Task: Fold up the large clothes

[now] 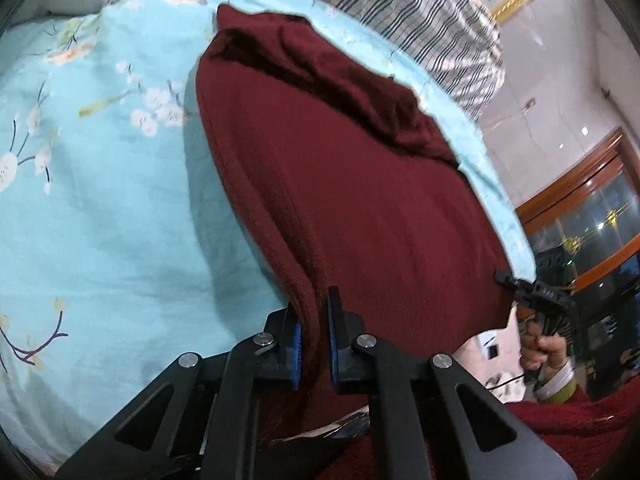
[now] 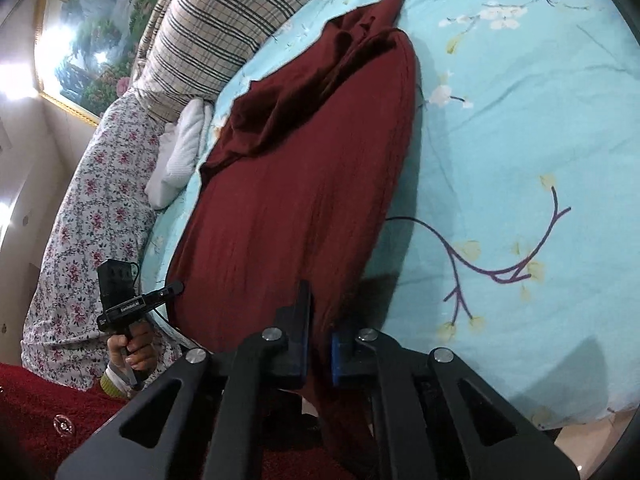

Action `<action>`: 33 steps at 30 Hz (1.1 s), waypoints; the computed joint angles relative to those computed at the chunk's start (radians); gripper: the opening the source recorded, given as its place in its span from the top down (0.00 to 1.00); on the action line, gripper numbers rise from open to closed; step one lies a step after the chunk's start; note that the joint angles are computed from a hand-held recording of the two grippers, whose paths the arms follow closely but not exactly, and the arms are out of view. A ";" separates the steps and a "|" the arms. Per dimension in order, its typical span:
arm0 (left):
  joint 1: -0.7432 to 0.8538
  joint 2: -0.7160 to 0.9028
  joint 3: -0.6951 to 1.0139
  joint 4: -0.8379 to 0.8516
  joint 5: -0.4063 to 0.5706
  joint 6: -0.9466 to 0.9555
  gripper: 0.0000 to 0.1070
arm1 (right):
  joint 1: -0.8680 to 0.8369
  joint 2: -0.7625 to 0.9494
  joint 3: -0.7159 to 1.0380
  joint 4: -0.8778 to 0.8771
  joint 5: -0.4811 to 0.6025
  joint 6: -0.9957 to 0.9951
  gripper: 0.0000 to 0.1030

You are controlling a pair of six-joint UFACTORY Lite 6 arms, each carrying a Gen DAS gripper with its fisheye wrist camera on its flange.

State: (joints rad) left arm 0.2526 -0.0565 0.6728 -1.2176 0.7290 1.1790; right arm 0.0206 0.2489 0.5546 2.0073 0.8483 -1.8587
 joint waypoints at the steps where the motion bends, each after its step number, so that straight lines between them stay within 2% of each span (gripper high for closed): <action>1: 0.006 -0.015 -0.005 -0.017 0.012 0.006 0.92 | -0.008 -0.007 -0.003 -0.009 0.019 0.006 0.93; 7: -0.002 -0.080 0.018 -0.045 0.035 -0.018 0.92 | -0.046 -0.096 -0.010 -0.060 0.090 0.058 0.95; 22: 0.025 -0.050 0.160 -0.130 0.068 -0.052 0.93 | -0.056 -0.143 0.096 -0.050 0.116 0.129 0.96; 28: 0.016 0.073 0.349 -0.179 0.050 -0.080 0.93 | -0.062 -0.025 0.305 -0.060 0.109 0.190 0.96; 31: -0.013 0.204 0.541 -0.167 0.020 -0.128 0.94 | -0.051 0.098 0.518 -0.076 0.040 0.261 0.96; 33: -0.043 0.337 0.728 -0.131 -0.013 -0.189 0.94 | -0.045 0.193 0.670 -0.101 -0.014 0.318 0.96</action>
